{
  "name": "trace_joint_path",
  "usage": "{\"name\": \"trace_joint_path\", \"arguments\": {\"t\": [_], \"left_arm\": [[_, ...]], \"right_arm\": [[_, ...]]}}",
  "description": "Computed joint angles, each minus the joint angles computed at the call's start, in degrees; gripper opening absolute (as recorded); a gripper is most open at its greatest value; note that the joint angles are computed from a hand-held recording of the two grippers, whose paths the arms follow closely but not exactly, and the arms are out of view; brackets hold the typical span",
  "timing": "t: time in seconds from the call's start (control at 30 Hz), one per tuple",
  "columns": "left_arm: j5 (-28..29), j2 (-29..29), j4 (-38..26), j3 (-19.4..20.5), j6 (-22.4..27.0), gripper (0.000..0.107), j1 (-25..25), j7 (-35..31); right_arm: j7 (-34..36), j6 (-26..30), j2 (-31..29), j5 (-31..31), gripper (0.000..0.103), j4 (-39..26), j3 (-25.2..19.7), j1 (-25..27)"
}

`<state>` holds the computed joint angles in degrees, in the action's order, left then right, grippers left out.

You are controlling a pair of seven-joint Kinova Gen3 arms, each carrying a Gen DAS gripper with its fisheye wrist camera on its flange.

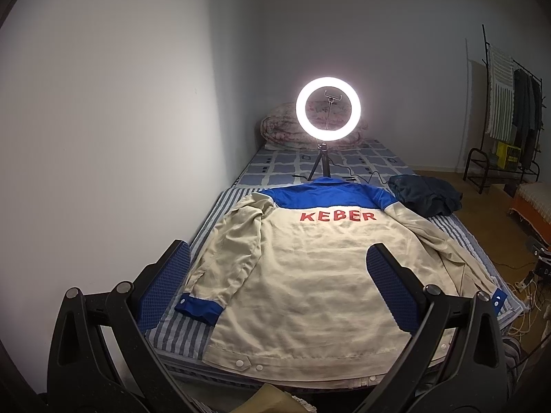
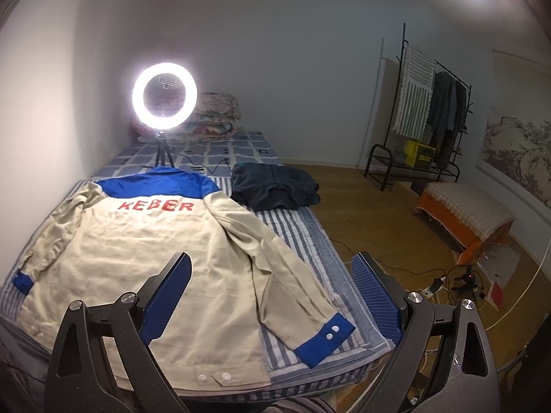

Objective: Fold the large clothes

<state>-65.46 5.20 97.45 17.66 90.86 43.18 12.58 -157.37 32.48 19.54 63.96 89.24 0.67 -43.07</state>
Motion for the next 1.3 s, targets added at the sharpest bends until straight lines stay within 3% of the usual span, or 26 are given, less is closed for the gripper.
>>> {"name": "trace_joint_path", "arguments": {"t": [0.43,0.63,1.0,1.3], "left_arm": [[0.1,0.0,0.5,0.1,0.5,0.103,0.4,0.7],[0.8,-0.8,1.5,0.0,-0.1,0.103,-0.5,0.7],[2.6,-3.2,5.0,0.4,-2.4,0.103,-4.1,1.6],[4.2,-5.5,9.8,0.5,-5.5,0.103,-6.9,4.1]], "right_arm": [[0.3,0.9,0.4,0.4,0.094,-0.8,-0.4,-0.3],[1.1,-3.9,-0.1,0.3,0.094,-0.2,-0.6,0.4],[7.0,-8.9,2.0,-5.9,0.094,-3.9,1.4,-1.0],[19.4,-9.6,6.2,-15.0,0.094,-10.8,1.3,-2.5]]}}
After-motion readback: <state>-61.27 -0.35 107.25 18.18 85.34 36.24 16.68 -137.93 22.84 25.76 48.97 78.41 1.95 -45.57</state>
